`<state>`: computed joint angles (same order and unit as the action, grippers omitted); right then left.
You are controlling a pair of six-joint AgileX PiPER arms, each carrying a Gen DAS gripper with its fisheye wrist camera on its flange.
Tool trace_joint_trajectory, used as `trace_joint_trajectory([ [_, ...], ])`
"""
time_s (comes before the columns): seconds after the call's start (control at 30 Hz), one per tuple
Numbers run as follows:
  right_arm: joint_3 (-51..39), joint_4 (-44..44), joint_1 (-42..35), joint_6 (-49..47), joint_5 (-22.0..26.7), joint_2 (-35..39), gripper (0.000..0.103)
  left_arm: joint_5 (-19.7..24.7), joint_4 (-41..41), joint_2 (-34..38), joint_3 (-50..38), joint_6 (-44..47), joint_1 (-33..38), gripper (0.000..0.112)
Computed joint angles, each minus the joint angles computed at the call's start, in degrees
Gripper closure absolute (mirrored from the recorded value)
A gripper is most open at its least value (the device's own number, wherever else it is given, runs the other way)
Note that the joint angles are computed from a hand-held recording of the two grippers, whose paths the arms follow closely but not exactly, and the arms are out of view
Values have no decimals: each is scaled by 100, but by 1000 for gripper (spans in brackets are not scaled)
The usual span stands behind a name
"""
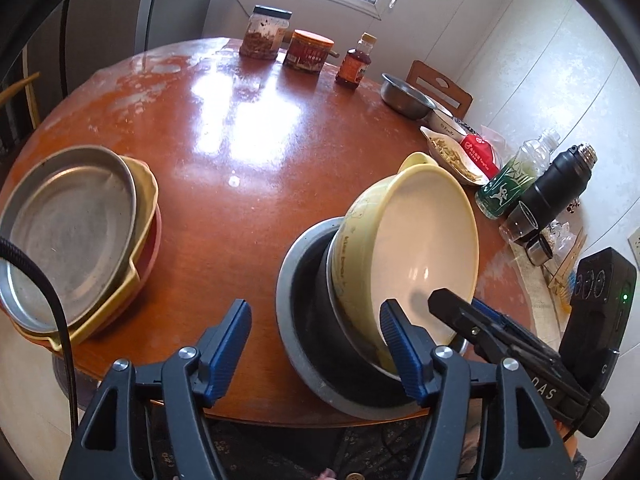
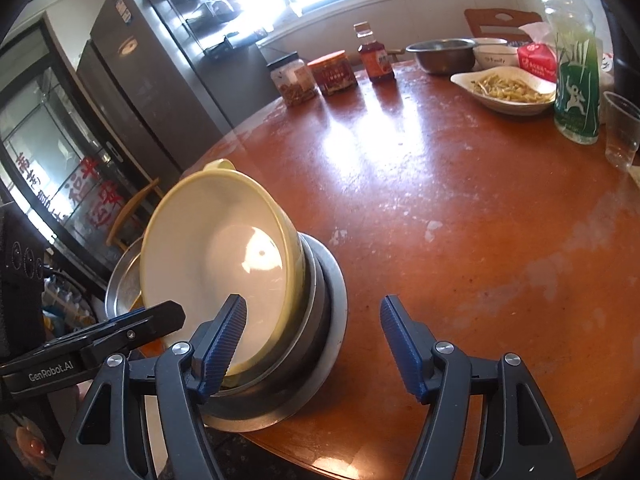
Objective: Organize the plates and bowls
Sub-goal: 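Grasp the steel basin rim with the left tool and lift the nested bowls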
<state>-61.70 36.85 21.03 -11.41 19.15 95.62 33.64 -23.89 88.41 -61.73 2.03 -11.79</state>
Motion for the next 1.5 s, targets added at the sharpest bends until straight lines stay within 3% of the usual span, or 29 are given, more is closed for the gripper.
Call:
trace_joint_trajectory([
  [0.23, -183, 45, 85, -84, 131, 239, 32, 102, -420, 360, -143, 372, 39, 43],
  [0.37, -212, -434, 208, 401, 19, 309, 33, 113, -1002, 519, -132, 835, 132, 43],
  [0.43, -196, -420, 221, 379, -49, 311, 36, 130, -1246, 582, -129, 1072, 161, 47],
  [0.53, -159, -91, 260, -1, -122, 283, 49, 164, -1351, 649, -185, 1204, 129, 53],
  [0.77, -249, -257, 250, 243, -95, 312, 51, 213, -1382, 676, -261, 1211, 165, 53],
  [1.2, -576, -968, 570, 960, -98, 134, 51, 283, -1379, -85, 23, 1342, 546, 53],
  [1.5, -1396, -1755, 1058, 1731, 90, 468, 51, 432, -1471, -604, 203, 1694, 1260, 53],
])
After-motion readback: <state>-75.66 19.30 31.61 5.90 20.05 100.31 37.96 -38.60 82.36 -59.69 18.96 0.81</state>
